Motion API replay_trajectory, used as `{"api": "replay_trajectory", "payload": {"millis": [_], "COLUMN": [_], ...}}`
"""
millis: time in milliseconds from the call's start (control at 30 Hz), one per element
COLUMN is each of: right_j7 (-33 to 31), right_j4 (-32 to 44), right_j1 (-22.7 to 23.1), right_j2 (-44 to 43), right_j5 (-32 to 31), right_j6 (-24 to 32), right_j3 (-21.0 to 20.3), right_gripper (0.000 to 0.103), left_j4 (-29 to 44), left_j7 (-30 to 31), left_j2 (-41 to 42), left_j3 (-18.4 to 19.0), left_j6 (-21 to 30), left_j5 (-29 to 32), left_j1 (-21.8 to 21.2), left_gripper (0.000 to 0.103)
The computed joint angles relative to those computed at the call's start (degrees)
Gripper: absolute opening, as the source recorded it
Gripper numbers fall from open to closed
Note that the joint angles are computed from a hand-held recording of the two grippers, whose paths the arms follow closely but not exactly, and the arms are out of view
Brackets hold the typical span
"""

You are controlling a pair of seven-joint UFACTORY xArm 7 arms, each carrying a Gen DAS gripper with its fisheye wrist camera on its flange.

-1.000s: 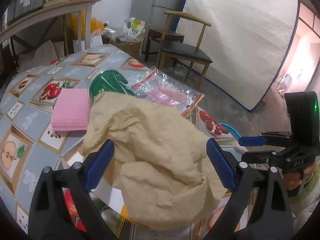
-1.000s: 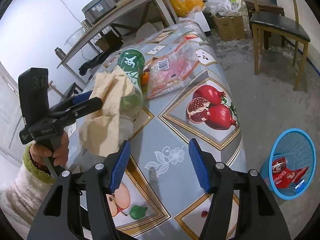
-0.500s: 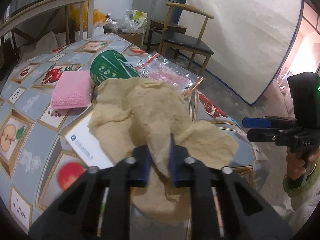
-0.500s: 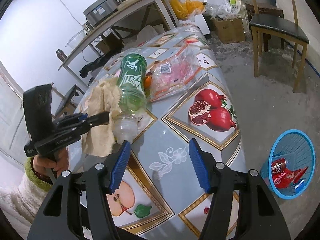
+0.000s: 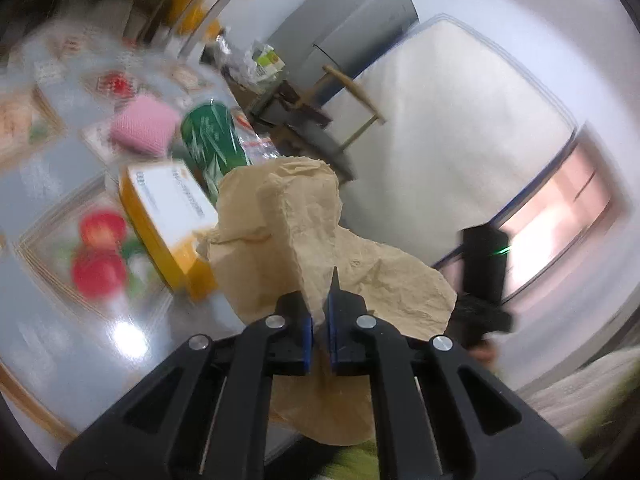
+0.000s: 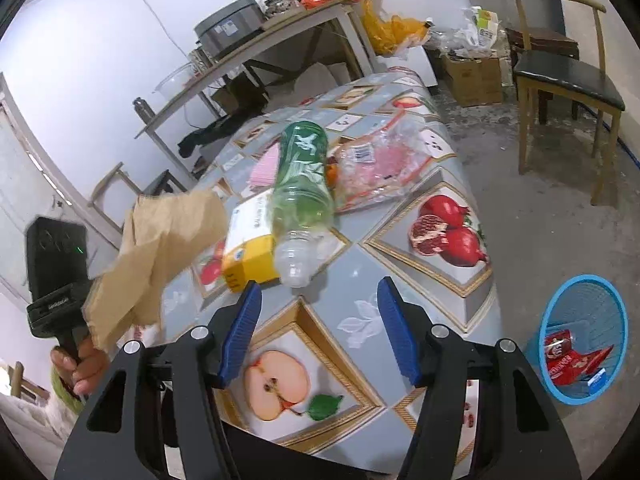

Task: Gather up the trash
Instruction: 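Lift the tan paper with the left tool while the right tool swings toward the clear bag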

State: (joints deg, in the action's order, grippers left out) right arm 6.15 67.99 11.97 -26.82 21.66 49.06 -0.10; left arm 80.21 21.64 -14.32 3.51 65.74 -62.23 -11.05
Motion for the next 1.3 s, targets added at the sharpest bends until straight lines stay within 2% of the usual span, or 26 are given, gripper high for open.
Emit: {"api": "replay_trajectory", "payload": {"millis": [67,100,200,300,400,500,633,767,867,1033,1133,1300], "right_j7": [-0.7,-1.8,-3.8,-5.7,-7.8,-8.2,-8.6,-9.7,-9.9,-6.5,-5.6,-6.1], "right_j4": [-0.1,-0.1,0.2,0.9,2.5,4.4,7.4,10.2,11.6,13.5,13.3,12.4], "right_j1": [0.7,1.5,3.5,5.4,7.3,7.8,8.3,8.3,8.1,6.8,6.2,6.1], "right_j2": [-0.2,-0.2,0.4,1.8,4.6,7.2,10.8,12.8,14.2,17.7,18.7,18.2], "right_j5": [0.7,1.6,3.7,6.2,7.7,7.2,6.8,6.5,7.2,5.5,5.6,5.5], "right_j6": [-0.9,-1.3,-2.2,-2.3,-2.4,-2.3,-1.5,-0.5,1.0,7.2,10.5,11.6], "right_j3": [0.0,-0.2,-0.2,0.2,1.6,3.4,4.9,5.6,5.6,6.3,6.5,7.1], "right_gripper": [0.055,0.050,0.037,0.026,0.020,0.015,0.012,0.012,0.012,0.008,0.007,0.006], "left_j4": [-3.7,-5.8,-9.5,-10.9,-11.4,-12.0,-12.0,-11.7,-11.5,-13.0,-14.1,-14.7], "left_j7": [-2.0,-3.9,-10.8,-16.5,-18.9,-19.0,-13.2,0.0,5.8,8.1,7.4,2.8], "left_j2": [-2.1,-3.4,-4.7,-5.2,-5.3,-5.7,-6.0,-7.7,-8.1,-8.7,-9.0,-8.4], "left_j3": [0.5,0.0,-1.2,-3.6,-5.1,-5.4,-2.0,4.1,5.1,5.4,5.2,3.1], "left_j6": [-0.6,-2.4,-5.9,-9.3,-11.7,-13.4,-12.2,-2.8,2.2,5.4,5.0,1.0], "left_j5": [-1.5,0.4,7.2,18.1,26.1,30.1,25.7,11.9,7.5,3.0,1.6,4.5], "left_j1": [0.4,1.1,2.2,3.0,2.2,0.7,-2.7,-6.7,-6.4,-3.5,-1.6,1.1], "left_gripper": [0.005,0.005,0.005,0.005,0.005,0.005,0.005,0.005,0.005,0.005,0.005,0.005]}}
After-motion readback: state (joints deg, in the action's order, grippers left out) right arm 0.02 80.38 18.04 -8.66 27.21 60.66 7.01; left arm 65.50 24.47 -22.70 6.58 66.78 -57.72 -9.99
